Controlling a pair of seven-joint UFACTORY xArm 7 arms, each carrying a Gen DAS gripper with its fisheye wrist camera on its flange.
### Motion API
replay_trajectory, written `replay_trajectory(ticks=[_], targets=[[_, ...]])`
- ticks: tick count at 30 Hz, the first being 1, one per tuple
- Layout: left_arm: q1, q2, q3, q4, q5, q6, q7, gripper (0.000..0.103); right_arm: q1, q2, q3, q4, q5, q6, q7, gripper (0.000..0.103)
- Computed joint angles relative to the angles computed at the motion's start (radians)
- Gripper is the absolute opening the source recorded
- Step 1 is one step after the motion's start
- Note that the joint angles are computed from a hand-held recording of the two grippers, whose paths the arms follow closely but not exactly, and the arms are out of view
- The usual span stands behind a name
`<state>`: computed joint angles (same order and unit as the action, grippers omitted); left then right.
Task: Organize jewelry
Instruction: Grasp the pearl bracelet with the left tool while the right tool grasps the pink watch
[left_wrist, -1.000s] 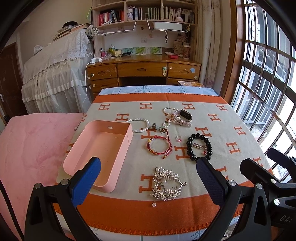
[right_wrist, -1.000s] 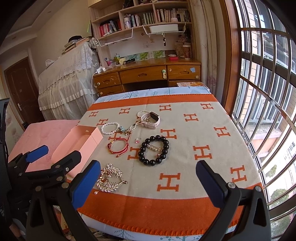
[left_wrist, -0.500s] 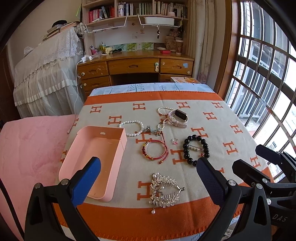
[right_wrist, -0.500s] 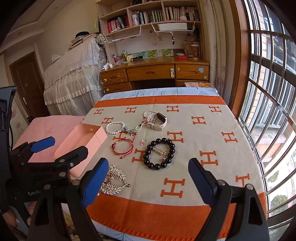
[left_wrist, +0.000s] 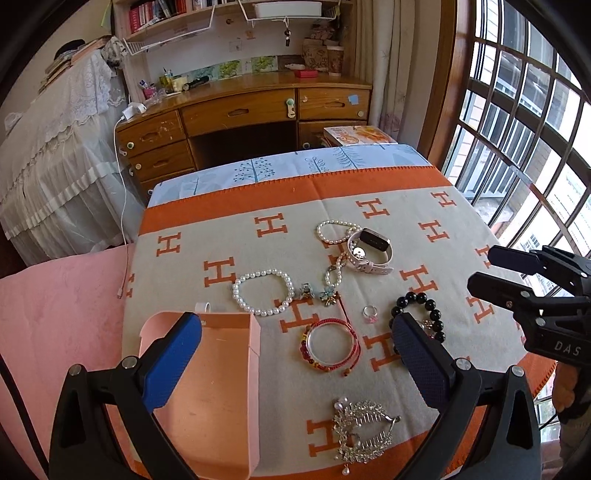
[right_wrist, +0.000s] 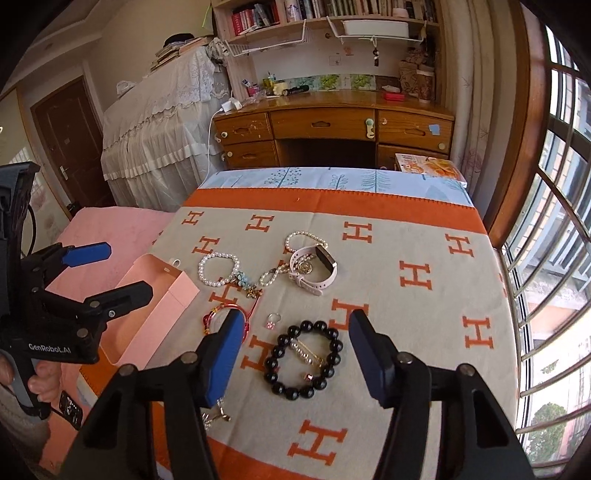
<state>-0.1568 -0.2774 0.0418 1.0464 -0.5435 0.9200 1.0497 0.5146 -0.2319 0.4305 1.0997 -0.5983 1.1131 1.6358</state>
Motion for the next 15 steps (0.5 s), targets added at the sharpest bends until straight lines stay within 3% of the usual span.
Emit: replay_trajectory(ticks=[3,7,11,15], targets=[[-0.006,0.077,-0.021,0.067,0.017,-0.006,-0.018,0.1,-0.026,0.004,-0.073,-0.044,0.055,-0.122,-0.12,0.048],[-0.001,0.185,-0.057,0.158,0.058,0.012,-0.075,0.092,-0.062,0.071,-0.12,-0.047,0.104,-0.203,-0.258,0.045],[0.005,0.286,-0.092,0.229,0.128,0.032,-0.148,0.072,-0.073,0.157,-0.15,-0.023,0.14,-0.226,-0.36,0.035],[0.007,0.356,-0.118,0.263,0.187,0.032,-0.195,0.065,-0.066,0.226,-0.173,0.005,0.15,-0.24,-0.425,0.027]])
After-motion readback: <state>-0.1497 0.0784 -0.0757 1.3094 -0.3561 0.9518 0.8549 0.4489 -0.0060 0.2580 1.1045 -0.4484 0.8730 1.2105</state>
